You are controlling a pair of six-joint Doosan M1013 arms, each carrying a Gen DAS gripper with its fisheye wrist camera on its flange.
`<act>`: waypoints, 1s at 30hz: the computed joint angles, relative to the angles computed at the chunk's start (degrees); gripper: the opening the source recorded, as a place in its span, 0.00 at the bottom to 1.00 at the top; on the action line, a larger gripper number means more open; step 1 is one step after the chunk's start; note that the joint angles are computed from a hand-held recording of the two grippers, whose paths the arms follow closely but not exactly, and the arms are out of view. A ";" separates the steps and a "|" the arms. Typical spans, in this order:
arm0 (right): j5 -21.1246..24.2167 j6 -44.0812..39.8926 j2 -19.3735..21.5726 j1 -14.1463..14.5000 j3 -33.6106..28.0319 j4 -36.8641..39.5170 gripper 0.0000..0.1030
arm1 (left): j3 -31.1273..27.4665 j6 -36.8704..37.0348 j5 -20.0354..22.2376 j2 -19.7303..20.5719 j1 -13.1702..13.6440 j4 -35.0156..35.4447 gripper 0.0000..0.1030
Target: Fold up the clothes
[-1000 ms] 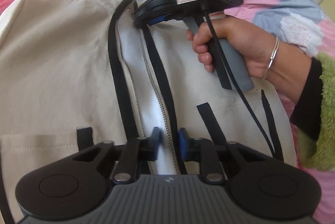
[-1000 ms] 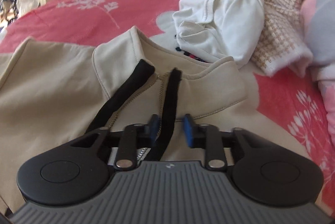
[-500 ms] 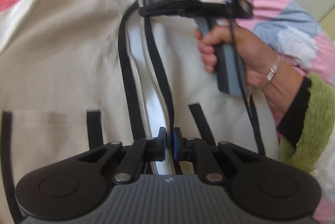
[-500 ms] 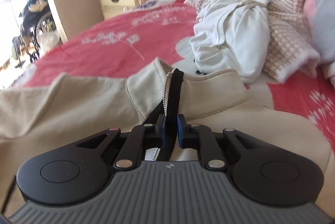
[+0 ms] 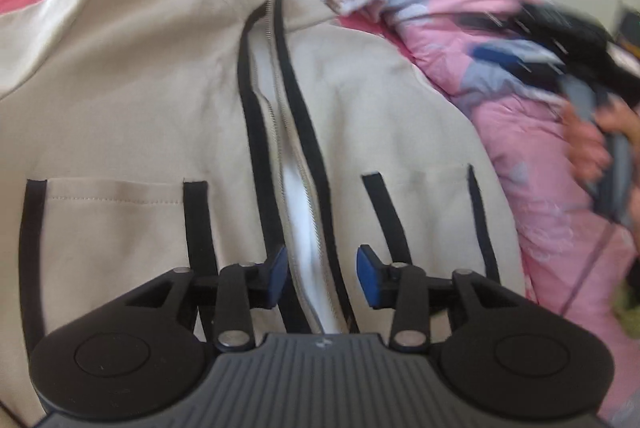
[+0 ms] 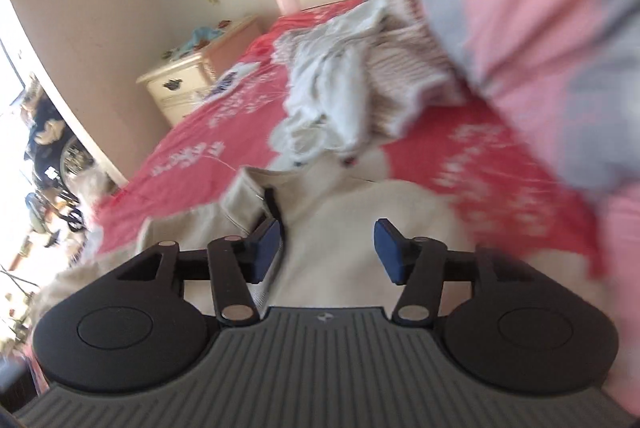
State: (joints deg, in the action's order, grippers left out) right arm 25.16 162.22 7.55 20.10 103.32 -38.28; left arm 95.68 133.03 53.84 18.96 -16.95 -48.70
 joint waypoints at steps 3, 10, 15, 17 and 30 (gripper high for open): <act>11.08 1.06 -4.26 3.25 3.72 -3.13 0.52 | 0.42 4.42 0.95 -0.67 -0.20 0.56 0.37; 18.00 -6.20 -3.09 4.23 8.62 9.34 0.50 | 3.62 12.96 -4.03 -2.42 -2.85 2.85 0.40; 17.61 -11.42 -2.08 4.85 8.19 12.25 0.08 | 5.81 11.49 -7.46 -3.88 -3.91 7.52 0.39; 21.26 -9.96 -2.26 6.12 7.35 7.98 0.01 | 6.15 12.01 -8.32 -4.13 -4.16 8.00 0.39; 47.78 -14.26 4.32 12.98 6.16 -14.42 0.00 | 6.61 13.66 -9.75 -4.58 -4.71 10.18 0.40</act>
